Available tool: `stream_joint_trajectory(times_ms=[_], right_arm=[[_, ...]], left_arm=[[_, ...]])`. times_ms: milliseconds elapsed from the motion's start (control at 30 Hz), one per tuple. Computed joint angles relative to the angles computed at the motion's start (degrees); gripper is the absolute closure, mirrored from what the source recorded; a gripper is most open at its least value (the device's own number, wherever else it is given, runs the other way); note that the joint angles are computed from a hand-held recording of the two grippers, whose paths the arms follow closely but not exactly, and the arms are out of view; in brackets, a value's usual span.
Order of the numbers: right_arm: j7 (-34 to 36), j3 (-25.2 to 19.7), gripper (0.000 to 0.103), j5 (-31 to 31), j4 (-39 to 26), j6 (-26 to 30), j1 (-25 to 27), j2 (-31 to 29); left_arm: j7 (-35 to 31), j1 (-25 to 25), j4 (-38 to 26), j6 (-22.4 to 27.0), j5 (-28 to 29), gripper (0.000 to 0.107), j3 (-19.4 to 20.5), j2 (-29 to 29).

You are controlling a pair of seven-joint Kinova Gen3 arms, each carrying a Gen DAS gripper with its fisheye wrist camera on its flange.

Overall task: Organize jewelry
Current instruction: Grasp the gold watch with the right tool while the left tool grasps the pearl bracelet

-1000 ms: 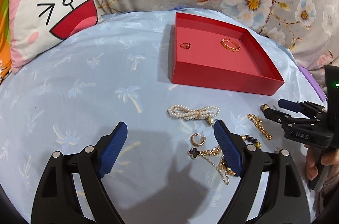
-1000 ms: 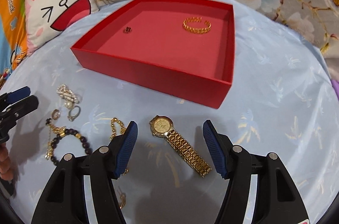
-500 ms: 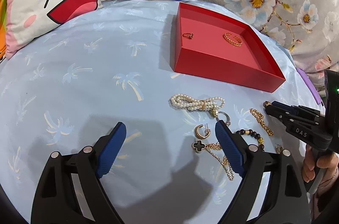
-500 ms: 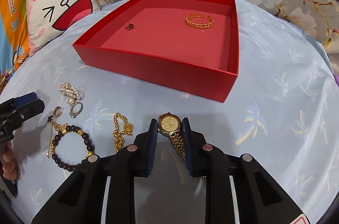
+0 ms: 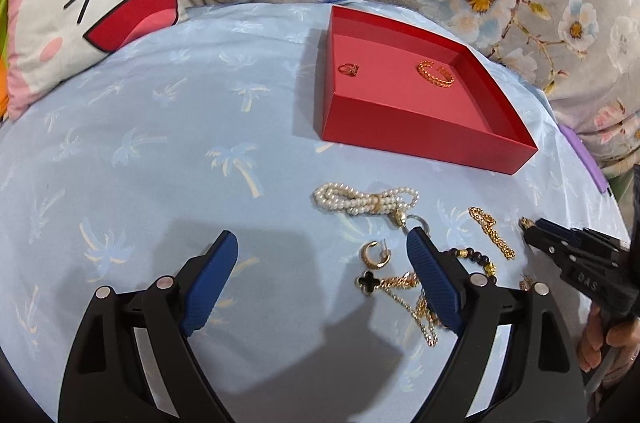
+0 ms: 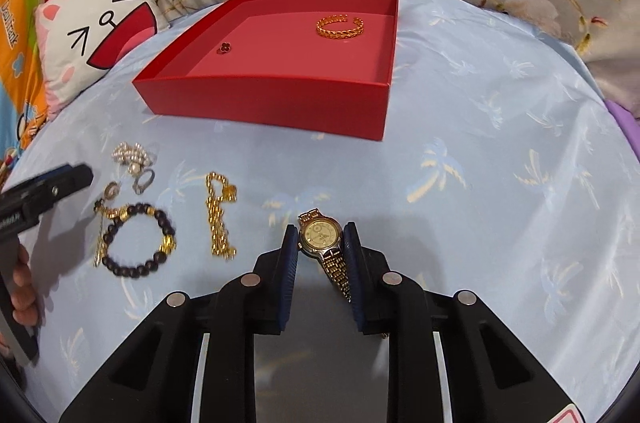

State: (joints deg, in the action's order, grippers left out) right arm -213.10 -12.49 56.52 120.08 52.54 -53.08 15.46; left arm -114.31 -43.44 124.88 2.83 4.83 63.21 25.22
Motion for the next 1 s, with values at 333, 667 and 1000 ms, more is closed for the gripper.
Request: stream_joint_trajectory(times_ms=[333, 667, 1000], right_arm=[[-8.1, -0.8, 0.081, 4.0, 3.9, -3.2, 0.6, -2.1], [-7.3, -1.2, 0.081, 3.7, 3.4, -2.8, 1.0, -1.8], [-7.4, -1.2, 0.080, 3.8, 3.4, -2.8, 1.0, -1.8]], left_arm=[[-0.6, 15.9, -4.0, -1.6, -2.1, 0.024, -12.4, -4.5], [-7.5, 12.5, -13.0, 9.5, 0.4, 0.027, -8.2, 3.4], [-15.0, 15.7, -10.0, 11.7, 6.0, 0.036, -11.9, 1.9]])
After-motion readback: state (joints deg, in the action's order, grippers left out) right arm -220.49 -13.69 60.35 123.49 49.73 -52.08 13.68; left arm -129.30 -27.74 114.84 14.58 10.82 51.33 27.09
